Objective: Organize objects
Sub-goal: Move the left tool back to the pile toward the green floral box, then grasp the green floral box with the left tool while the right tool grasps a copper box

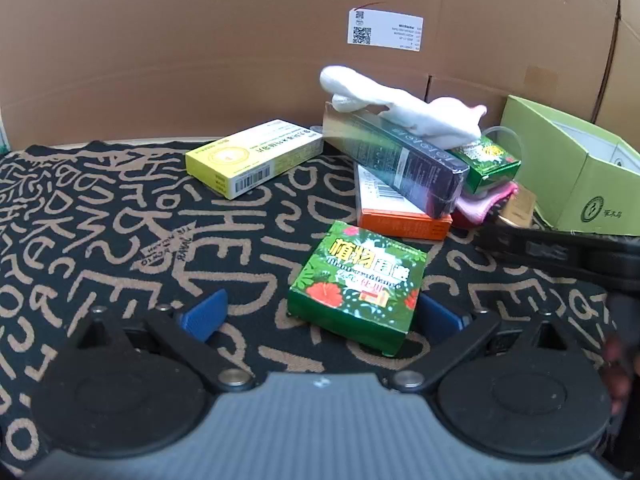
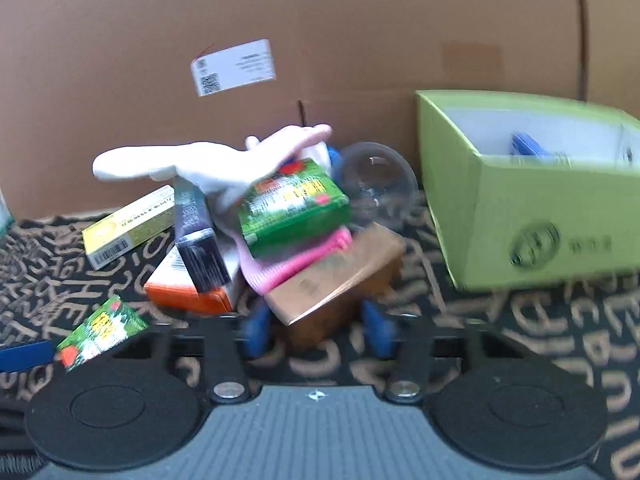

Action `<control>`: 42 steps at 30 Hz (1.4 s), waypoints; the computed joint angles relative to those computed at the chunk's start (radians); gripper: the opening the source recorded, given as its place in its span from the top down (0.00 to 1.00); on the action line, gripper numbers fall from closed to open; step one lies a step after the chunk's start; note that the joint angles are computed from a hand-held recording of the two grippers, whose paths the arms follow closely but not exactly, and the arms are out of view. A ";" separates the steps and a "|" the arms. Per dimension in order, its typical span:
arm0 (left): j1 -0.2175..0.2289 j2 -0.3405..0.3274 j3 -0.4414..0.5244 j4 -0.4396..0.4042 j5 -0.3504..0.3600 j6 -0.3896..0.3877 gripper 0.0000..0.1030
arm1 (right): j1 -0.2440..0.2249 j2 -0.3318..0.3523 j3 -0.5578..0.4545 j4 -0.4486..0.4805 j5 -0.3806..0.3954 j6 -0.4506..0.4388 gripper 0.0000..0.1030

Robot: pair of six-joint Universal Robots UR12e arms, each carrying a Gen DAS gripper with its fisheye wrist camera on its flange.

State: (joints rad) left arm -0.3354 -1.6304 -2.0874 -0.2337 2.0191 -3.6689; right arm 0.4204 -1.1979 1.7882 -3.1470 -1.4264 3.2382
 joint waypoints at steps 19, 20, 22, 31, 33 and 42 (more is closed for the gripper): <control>0.033 0.009 0.004 0.006 -0.065 0.037 0.39 | -0.040 -0.023 0.023 -0.034 -0.003 -0.135 0.52; 0.035 0.007 0.005 0.008 -0.064 0.034 0.35 | -0.036 -0.016 0.015 -0.033 -0.011 -0.150 0.53; 0.037 -0.002 0.008 0.016 -0.065 0.052 0.24 | -0.032 -0.005 0.001 -0.031 -0.013 -0.175 0.53; 0.023 -0.012 0.027 -0.019 -0.034 0.094 0.42 | -0.060 -0.033 0.028 0.025 0.088 -0.138 0.73; 0.015 -0.010 0.032 -0.034 -0.028 0.087 0.42 | -0.073 -0.047 0.050 0.021 0.141 -0.112 0.73; -0.024 -0.001 0.062 0.014 -0.076 0.136 0.42 | -0.127 -0.110 0.153 -0.050 0.334 0.004 0.73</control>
State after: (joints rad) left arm -0.3594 -1.6317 -2.0252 -0.2198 1.9430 -3.5331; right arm 0.2939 -1.3076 1.9413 -3.1969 -1.0924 3.2420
